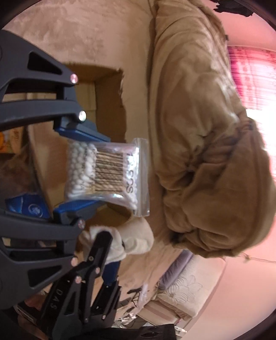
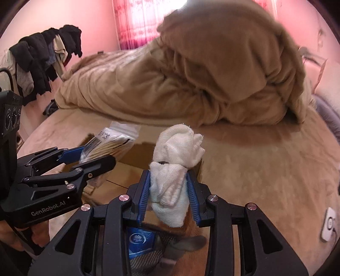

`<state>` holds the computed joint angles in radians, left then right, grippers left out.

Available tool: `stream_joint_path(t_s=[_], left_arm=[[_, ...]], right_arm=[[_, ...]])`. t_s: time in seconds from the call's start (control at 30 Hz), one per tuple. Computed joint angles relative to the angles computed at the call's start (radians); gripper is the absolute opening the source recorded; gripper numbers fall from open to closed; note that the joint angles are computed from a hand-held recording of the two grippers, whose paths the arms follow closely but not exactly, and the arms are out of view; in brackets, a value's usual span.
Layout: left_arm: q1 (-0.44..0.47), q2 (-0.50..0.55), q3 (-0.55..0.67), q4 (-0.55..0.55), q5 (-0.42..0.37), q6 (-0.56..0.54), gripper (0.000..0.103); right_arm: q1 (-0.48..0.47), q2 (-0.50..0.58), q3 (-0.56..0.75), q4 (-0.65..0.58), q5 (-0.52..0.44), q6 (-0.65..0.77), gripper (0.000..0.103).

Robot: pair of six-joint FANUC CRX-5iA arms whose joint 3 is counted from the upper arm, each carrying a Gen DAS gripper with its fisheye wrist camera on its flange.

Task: Organize objects
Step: 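Lower the swab bag into the box with the left tool while the right tool drops the white socks in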

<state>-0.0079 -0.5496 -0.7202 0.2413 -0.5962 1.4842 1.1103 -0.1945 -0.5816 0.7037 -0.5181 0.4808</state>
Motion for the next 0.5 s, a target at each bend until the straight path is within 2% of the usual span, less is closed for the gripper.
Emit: stream_joint_path(t_s=[0.07, 0.17, 0.3, 0.43, 0.5], left_arm=[[0.008, 0.043, -0.014, 0.048, 0.017, -0.044, 0.048], [0.009, 0.090, -0.017, 0.055, 0.025, -0.044, 0.050], [-0.007, 0.138, 0.016, -0.028, 0.004, 0.041, 0.052], [-0.001, 0.122, 0.014, -0.044, 0.012, 0.064, 0.069], [0.005, 0.093, 0.010, -0.048, 0.005, 0.066, 0.071]], right_arm=[[-0.019, 0.021, 0.006, -0.052, 0.024, 0.031, 0.036], [-0.038, 0.051, 0.016, -0.099, 0.042, 0.065, 0.036], [-0.050, 0.080, 0.029, -0.152, 0.063, 0.118, 0.037], [-0.054, 0.083, 0.026, -0.148, 0.073, 0.124, 0.040], [-0.053, 0.077, 0.027, -0.158, 0.069, 0.129, 0.043]])
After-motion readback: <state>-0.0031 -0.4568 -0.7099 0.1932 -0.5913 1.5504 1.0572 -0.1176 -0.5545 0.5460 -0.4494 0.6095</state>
